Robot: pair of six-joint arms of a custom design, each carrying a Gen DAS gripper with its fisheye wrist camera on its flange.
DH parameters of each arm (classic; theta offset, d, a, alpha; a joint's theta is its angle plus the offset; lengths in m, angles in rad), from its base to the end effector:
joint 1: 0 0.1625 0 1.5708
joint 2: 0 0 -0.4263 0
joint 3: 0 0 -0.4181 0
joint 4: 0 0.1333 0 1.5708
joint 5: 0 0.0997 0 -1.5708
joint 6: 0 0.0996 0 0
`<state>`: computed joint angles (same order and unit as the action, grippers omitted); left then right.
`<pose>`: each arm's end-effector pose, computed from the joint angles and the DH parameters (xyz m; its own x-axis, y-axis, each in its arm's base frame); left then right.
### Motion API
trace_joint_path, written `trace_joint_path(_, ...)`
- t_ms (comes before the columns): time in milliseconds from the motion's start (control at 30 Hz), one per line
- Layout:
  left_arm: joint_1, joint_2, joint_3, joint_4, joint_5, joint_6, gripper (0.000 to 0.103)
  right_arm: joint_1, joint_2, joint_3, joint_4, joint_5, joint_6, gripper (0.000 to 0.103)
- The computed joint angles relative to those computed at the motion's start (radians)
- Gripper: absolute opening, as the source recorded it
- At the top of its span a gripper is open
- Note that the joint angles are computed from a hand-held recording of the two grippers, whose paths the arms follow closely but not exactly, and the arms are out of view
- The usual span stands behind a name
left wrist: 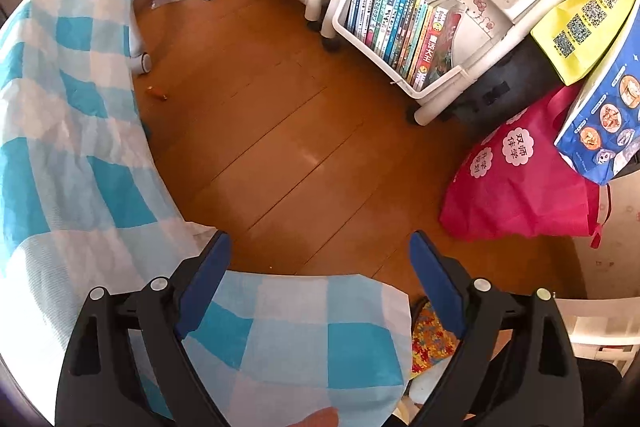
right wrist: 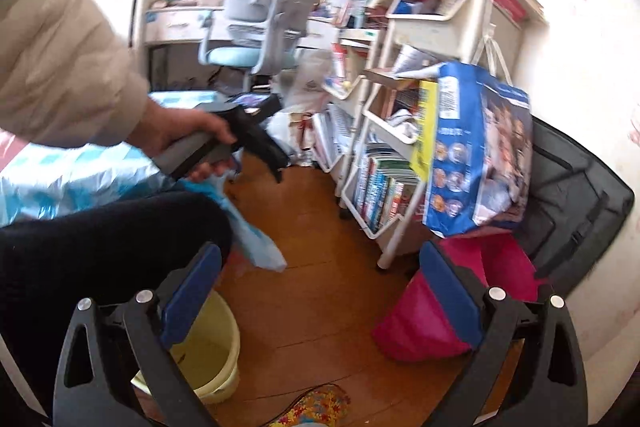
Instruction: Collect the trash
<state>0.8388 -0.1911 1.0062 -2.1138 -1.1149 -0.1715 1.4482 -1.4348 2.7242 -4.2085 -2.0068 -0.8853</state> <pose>-0.3877 -0.6966 -0.1738 -0.6900 0.5557 -0.4637 0.5338 0.8234 0.1924 0.0558 -0.2930 0.2605 -0.5585 0.1594 0.8140 -0.6403 0.5409 -0.5453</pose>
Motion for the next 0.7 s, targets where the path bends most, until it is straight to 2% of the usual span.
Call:
trace_joint_path(200, -0.011, -0.001, 0.01, -0.008, 0.033, 0.022, 0.087, 0.009, 0.027, -0.008, 0.011, -0.018, -0.009, 0.095)
trace_joint_path(567, -0.057, 0.026, 0.015, 0.016, 0.158, 0.115, 0.087, -0.017, 0.012, -0.002, -0.009, 0.017, 0.035, 0.095)
trace_joint_path(700, -0.057, 0.027, 0.013, 0.024, 0.167, 0.115, 0.087, -0.019, 0.007, 0.003, -0.008, 0.021, 0.042, 0.095)
